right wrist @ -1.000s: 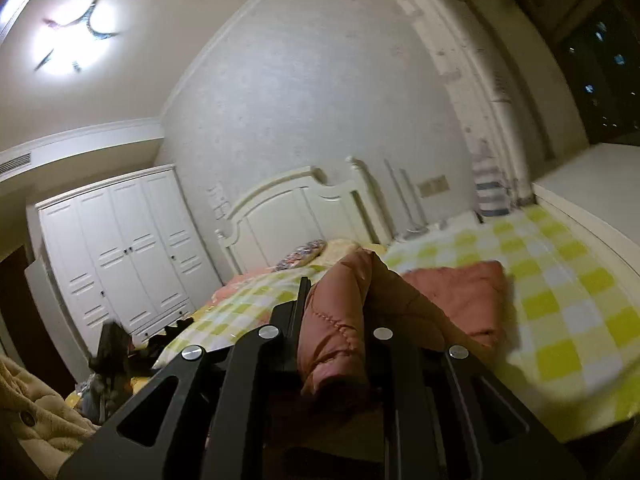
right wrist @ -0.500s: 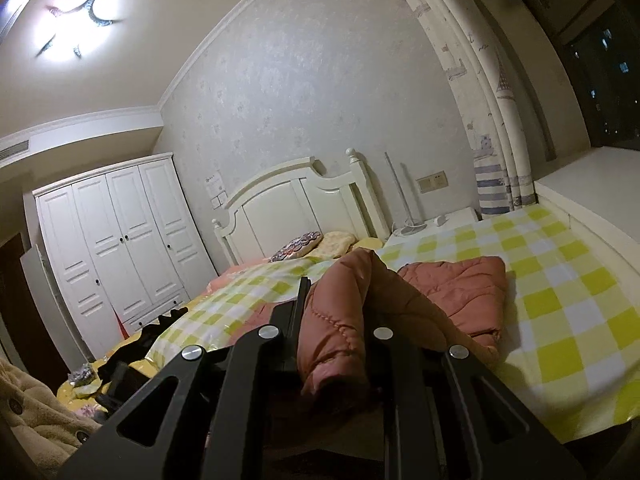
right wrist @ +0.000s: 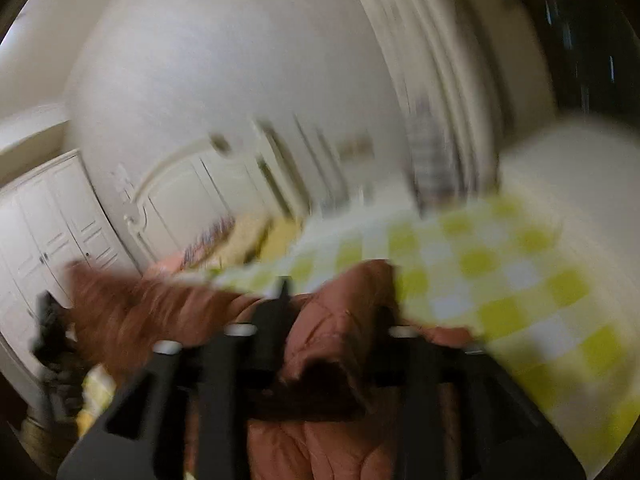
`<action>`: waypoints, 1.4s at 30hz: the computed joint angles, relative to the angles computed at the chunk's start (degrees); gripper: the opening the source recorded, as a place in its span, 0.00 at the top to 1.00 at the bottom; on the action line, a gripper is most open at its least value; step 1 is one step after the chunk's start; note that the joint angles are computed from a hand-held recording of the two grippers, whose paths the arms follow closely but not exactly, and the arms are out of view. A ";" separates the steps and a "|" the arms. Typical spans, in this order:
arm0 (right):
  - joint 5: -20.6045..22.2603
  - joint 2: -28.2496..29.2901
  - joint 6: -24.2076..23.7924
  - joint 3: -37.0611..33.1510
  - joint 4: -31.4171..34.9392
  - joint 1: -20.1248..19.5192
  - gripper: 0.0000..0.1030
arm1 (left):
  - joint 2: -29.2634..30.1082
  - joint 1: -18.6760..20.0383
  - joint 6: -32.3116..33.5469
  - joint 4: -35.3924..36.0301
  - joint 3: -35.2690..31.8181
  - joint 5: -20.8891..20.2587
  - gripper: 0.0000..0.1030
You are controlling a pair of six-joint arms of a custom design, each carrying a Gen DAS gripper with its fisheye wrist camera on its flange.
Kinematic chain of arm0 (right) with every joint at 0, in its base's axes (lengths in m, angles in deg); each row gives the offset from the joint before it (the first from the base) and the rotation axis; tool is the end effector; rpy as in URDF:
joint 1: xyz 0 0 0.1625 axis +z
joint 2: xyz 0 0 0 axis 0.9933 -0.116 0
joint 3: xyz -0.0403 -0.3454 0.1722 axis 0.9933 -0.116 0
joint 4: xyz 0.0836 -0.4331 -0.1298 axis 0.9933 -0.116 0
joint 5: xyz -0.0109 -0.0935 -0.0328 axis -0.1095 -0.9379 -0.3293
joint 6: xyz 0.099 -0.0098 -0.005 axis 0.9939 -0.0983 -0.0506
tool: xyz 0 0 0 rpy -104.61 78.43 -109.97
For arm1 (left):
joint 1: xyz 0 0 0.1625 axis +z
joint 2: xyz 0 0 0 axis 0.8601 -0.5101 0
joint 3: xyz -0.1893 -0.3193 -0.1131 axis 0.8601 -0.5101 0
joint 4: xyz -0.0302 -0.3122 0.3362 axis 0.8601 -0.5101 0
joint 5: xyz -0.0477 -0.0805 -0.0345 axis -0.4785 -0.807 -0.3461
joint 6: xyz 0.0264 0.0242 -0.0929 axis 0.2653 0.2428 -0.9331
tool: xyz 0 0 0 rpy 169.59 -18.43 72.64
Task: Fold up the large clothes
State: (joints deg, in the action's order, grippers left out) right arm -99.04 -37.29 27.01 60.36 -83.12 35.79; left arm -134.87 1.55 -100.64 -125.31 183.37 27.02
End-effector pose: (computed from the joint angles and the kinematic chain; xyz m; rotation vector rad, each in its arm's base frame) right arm 0.4134 -0.5108 0.2175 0.7017 -2.8084 1.1176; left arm -0.0224 -0.4257 0.5527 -0.2839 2.6310 -1.6036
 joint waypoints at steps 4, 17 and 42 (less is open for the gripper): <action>6.60 2.05 9.27 -2.46 -0.21 -5.73 0.17 | 5.25 8.41 0.31 -5.27 -3.81 -5.67 0.12; -5.35 4.08 -7.82 -2.17 6.76 -6.47 0.51 | 7.89 11.59 13.97 14.22 -6.12 2.68 0.52; -31.27 22.38 -13.53 -16.92 7.41 -2.20 0.74 | 27.58 9.66 15.21 11.60 -12.77 31.93 0.28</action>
State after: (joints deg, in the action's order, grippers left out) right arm -130.31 -14.91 13.49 43.43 -75.70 33.59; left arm -107.29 11.22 -85.43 -113.71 170.60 58.95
